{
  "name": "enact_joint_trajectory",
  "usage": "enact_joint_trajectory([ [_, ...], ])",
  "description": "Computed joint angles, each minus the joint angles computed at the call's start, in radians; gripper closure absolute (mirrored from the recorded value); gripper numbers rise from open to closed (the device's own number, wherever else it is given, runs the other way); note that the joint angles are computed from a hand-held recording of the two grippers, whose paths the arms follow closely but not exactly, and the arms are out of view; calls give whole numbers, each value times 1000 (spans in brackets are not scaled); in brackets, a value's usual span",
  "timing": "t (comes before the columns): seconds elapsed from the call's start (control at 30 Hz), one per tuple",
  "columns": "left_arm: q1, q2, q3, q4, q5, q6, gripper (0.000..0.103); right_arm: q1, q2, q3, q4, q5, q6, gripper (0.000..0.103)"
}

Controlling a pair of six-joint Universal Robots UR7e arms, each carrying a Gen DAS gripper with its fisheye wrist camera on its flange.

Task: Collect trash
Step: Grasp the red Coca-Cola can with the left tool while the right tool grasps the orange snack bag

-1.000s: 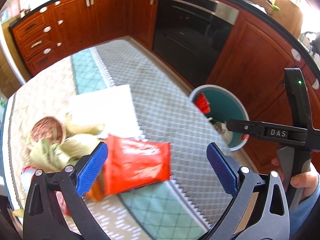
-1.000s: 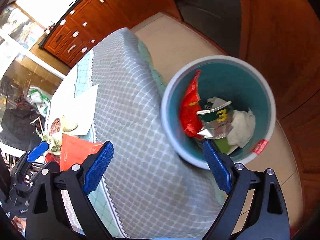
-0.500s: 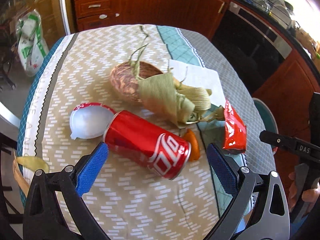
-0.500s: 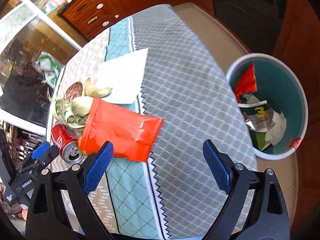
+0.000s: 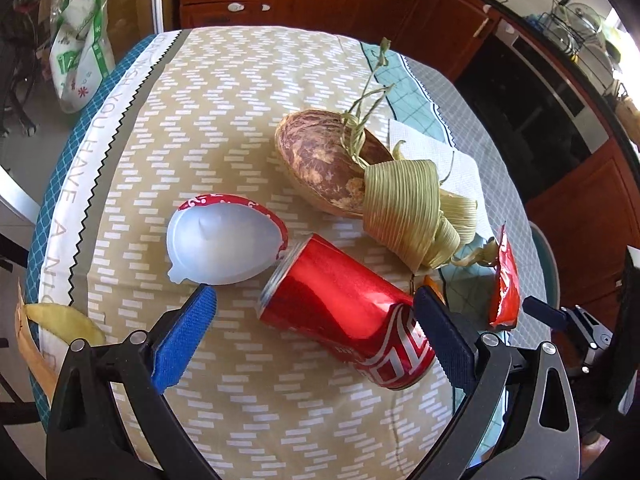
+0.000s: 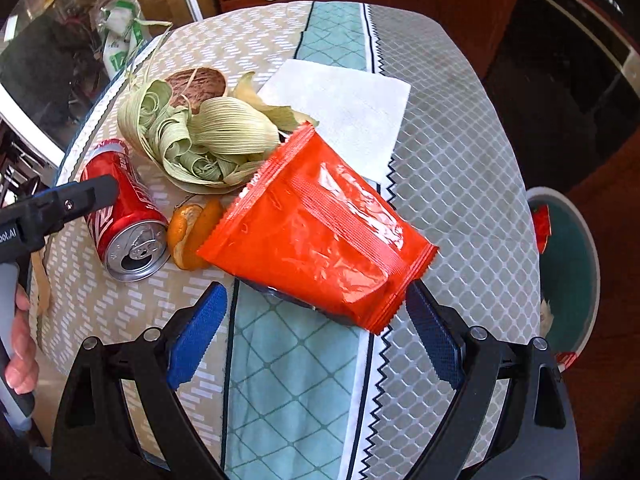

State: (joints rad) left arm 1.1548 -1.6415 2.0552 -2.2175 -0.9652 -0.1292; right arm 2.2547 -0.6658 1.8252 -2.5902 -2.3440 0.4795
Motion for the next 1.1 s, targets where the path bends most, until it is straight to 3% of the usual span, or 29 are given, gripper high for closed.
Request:
enact_joint_trajectory([
  [0.2, 10, 2, -4, -2, -11, -6, 4, -3, 54, -28, -18, -104, -47, 16],
  [0.27, 6, 7, -2, 2, -17, -7, 4, -19, 40, -9, -51, -81, -30, 27],
  [0.3, 3, 9, 1, 3, -17, -8, 4, -25, 37, -5, -56, -74, -19, 45],
  [0.33, -2, 15, 3, 5, -15, -8, 4, -27, 28, 5, -61, -80, -9, 54],
  [0.5, -35, 51, 25, -10, 44, -19, 4, -34, -29, 73, -153, -51, 11, 80],
  [0.6, -44, 67, 26, -6, 77, -45, 4, -46, -73, 122, -209, 7, 40, 81],
  [0.77, -40, 27, 46, -12, 58, -23, 3, -61, -125, 184, -286, 119, 70, 81],
  [0.83, -42, 3, 53, 1, 59, -17, 3, -59, -121, 186, -294, 127, 72, 81],
  [0.9, -51, -14, 66, 21, 109, -22, 3, -57, -113, 181, -296, 133, 70, 81],
  [1.1, -26, -57, 63, 56, 74, -76, 3, -43, -95, 174, -309, 148, 61, 80],
])
